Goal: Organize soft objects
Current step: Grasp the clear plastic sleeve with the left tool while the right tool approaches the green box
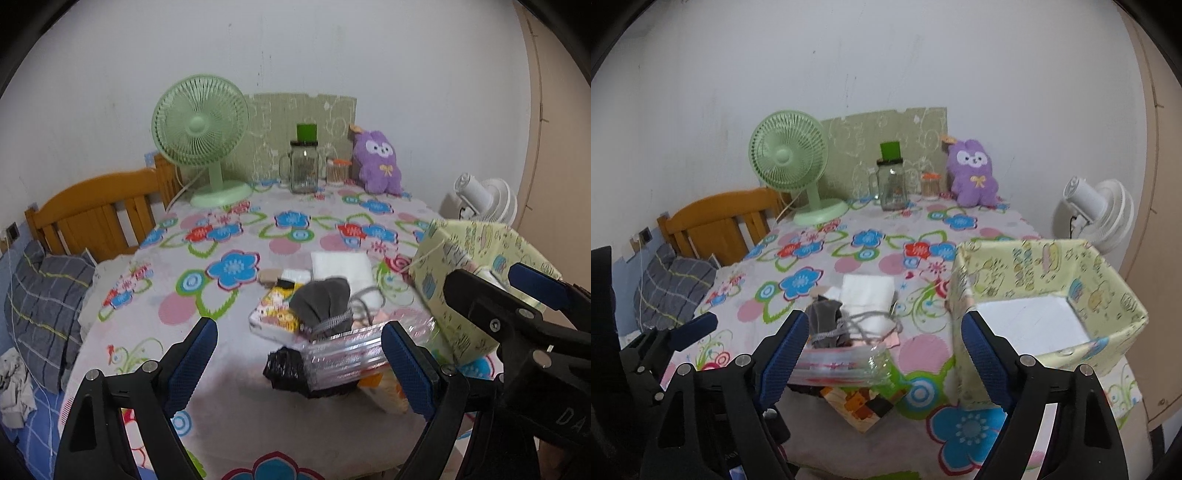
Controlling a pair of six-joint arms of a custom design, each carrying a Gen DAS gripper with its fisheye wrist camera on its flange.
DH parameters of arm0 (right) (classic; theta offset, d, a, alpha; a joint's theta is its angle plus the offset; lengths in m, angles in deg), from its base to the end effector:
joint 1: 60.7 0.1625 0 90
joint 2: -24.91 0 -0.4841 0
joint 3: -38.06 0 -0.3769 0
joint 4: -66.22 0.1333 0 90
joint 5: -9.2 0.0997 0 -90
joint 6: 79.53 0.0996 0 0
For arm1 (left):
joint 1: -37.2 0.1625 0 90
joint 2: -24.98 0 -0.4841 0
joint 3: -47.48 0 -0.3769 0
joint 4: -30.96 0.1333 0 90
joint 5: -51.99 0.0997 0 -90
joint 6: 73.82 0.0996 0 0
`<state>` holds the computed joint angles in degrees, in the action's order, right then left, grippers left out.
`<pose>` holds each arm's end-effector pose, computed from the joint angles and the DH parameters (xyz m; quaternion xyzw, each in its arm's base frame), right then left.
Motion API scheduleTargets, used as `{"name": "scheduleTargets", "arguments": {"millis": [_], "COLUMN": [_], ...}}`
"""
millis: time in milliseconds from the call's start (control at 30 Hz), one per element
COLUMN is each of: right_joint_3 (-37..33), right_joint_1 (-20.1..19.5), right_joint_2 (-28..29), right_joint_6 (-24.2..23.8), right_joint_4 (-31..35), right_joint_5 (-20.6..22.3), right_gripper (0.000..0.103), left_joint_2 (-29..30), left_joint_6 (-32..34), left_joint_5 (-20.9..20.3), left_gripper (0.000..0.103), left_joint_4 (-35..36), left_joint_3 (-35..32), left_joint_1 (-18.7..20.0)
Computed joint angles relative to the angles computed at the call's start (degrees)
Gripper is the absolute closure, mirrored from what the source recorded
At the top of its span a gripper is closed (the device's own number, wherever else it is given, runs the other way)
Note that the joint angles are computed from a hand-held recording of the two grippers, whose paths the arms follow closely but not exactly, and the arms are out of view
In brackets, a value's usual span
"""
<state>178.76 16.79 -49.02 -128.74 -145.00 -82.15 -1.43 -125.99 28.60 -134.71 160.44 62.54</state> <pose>0.0365 -0.4400 0.3046 0.2748 -0.8456 0.3873 0.2436 -0.3979 -0.4371 -0.0560 0.1423 0.8214 -0.4241 0.3538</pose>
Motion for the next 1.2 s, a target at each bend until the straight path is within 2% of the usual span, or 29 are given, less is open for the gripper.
{"name": "scheduleTargets", "arguments": {"millis": [233, 533, 900, 1133, 1200], "right_joint_3": [0.4, 0.22, -0.26, -1.75, -2.02], "right_joint_1": [-0.22, -1.63, -3.68, -3.24, -2.91], "right_joint_2": [2.59, 3.56, 2.23, 2.56, 3.04], "right_joint_6": [0.01, -0.35, 0.51, 2.47, 2.49], "right_joint_4": [-1.82, -0.45, 2.56, 4.46, 4.43], "right_joint_5": [-1.28, -2.26, -1.05, -2.51, -3.22], "right_gripper": [0.017, 0.029, 0.034, 0.037, 0.037], "left_joint_2": [1.73, 4.32, 7.35, 7.64, 7.42], "left_joint_6": [2.11, 4.65, 9.38, 9.49, 8.02], "left_joint_5": [-2.52, -5.07, -5.24, -7.07, -6.93], "left_gripper": [0.011, 0.005, 0.001, 0.002, 0.01], "left_joint_4": [-4.94, -10.02, -13.54, -15.06, -13.78], "left_joint_3": [0.23, -1.25, -4.24, -5.23, -5.32], "left_joint_1": [0.93, 1.52, 1.95, 3.84, 4.39]}}
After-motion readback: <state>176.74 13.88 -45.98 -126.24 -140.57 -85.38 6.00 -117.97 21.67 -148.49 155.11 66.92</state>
